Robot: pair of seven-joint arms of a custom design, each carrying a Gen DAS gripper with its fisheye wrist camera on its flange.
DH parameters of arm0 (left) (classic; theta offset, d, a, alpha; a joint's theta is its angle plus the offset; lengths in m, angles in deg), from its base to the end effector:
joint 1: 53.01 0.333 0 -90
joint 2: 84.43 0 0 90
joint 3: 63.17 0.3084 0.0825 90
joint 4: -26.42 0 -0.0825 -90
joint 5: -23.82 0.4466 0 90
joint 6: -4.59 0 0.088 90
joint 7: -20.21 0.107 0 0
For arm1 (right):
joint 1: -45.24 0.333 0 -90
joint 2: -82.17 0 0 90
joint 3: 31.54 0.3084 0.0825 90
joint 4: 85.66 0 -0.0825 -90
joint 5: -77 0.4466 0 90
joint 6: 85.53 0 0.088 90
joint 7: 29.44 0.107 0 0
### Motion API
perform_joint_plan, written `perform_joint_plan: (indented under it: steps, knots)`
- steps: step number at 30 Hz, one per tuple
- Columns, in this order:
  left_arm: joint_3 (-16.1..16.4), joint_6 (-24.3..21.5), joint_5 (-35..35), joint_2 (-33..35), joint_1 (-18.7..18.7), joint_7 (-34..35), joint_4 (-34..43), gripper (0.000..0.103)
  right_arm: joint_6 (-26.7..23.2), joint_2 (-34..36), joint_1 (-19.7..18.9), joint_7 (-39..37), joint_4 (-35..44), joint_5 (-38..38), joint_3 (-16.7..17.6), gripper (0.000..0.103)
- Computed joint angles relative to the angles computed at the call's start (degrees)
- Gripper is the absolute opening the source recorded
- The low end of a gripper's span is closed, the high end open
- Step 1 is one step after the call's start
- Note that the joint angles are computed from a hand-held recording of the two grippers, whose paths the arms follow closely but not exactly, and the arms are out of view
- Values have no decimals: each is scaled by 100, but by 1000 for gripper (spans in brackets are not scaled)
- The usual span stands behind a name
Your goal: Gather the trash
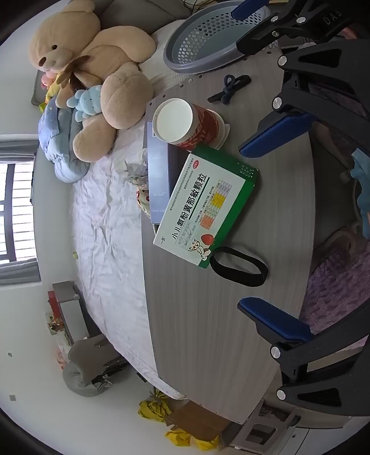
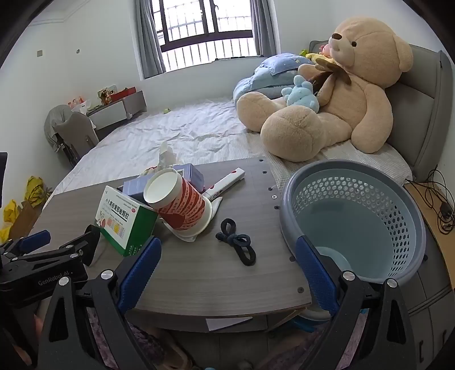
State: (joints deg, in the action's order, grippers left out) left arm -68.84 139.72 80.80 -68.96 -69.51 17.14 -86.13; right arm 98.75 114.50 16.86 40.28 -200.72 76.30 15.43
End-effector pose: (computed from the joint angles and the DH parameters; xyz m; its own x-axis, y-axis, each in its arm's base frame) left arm 0.6240 -0.2405 0.3081 0.5489 -0.8322 -0.0788 -0.6600 -0.3736 -0.6518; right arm 0.6702 0.1816 0.2964 0.4712 -0.8725 -0.1291 -0.6153 -0.2203 -0.7569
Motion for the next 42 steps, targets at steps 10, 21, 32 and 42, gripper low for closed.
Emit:
perform_joint_plan:
  steps: [10, 21, 32, 42]
  knots:
    - [-15, -57, 24, -23, -15, -13, 17, 97, -37, -78, -150, -23, -57, 23, 137, 91]
    - [-35, -91, 36, -75, -5, -23, -23, 97, -5, -111, -233, -2, -97, -17, 207, 91]
    - [-98, -74, 227, -289, 23, -303, -316, 97, 163, -134, -345, 237, -230, -312, 293, 91]
    - [-122, -57, 308, -306, 42, -424, -363, 97, 268, -171, -417, 649, -329, -772, 304, 91]
